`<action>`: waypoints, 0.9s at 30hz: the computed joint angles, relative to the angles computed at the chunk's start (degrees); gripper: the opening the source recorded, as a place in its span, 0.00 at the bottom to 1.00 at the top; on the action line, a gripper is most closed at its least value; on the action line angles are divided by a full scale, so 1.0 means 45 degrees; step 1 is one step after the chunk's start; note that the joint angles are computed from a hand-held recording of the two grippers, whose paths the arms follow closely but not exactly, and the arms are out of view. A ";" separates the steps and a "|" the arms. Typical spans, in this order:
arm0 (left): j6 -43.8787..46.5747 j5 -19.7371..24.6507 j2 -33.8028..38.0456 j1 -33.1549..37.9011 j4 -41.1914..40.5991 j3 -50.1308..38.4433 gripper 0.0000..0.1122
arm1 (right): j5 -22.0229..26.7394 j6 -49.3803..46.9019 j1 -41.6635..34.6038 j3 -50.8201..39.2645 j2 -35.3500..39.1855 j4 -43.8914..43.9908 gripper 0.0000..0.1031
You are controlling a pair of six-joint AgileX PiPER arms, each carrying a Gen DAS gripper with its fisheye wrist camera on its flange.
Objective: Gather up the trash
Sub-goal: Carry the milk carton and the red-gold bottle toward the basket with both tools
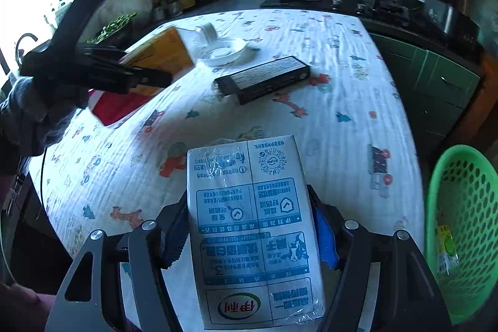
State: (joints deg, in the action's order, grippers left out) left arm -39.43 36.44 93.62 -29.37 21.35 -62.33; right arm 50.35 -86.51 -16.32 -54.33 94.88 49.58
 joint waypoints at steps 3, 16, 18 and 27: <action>-0.0109 -0.0105 -0.0190 -0.0513 -0.0337 -0.0265 0.65 | 0.0240 0.0099 -0.0852 -0.0465 0.0202 0.0078 0.63; -0.0351 -0.0091 0.2243 -0.2616 -0.0886 -0.4044 0.64 | 0.0096 0.2917 -0.4287 -0.6222 0.3936 -0.1118 0.63; -0.0100 0.0082 0.2890 -0.2794 -0.1165 -0.4998 0.64 | 0.0057 0.3752 -0.4578 -0.7370 0.4790 -0.1454 0.63; 0.1182 0.1276 0.5574 -0.3374 -0.2188 -0.9290 0.64 | -0.0471 0.6542 -0.4854 -1.0502 0.7690 -0.3008 0.63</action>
